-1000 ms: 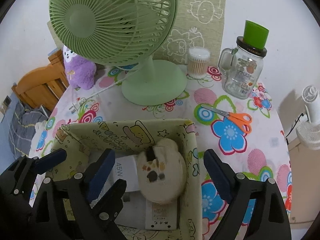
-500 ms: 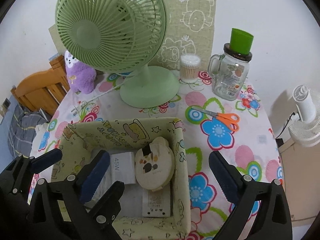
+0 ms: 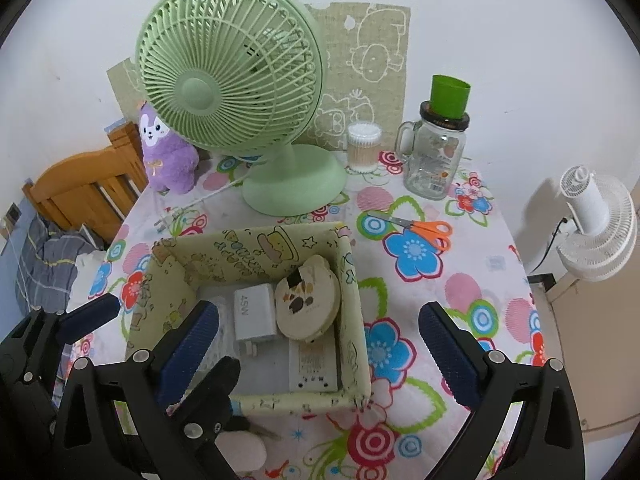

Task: Organize rigid objects
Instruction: 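Withdraw both open tools up and away from the basket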

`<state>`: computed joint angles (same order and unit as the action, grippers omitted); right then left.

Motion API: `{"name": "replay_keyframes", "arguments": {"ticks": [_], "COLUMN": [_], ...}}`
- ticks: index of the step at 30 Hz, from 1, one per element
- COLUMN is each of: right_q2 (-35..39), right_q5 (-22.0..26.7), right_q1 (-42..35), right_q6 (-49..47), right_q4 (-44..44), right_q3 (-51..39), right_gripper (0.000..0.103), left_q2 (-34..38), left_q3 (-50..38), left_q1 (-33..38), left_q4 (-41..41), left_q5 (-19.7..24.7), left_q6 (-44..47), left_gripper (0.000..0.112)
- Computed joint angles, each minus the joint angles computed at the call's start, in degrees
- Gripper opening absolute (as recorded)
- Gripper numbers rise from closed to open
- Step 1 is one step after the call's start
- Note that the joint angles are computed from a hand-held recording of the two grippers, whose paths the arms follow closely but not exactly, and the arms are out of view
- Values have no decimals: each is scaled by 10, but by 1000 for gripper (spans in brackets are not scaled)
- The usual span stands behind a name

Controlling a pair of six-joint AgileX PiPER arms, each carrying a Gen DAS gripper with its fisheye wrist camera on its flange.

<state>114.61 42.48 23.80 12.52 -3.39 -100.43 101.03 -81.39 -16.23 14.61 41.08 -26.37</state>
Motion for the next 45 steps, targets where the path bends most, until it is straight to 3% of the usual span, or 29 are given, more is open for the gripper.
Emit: {"name": "replay_keyframes", "arguments": {"ticks": [27,45], "right_q2": [-169,-254], "right_q5": [-36,-39], "right_q1": [49,108], "right_q6": [94,225], "right_q4": [-77,-192], "right_q3": [160,251], "right_gripper": [101,101], "left_q2": [-154,-234], "left_q3": [114,183], "left_q1": [-40,-52], "left_q4": [48,52], "left_q5": [2,1], "left_q6": [-53,-56], "left_gripper": [103,103]}}
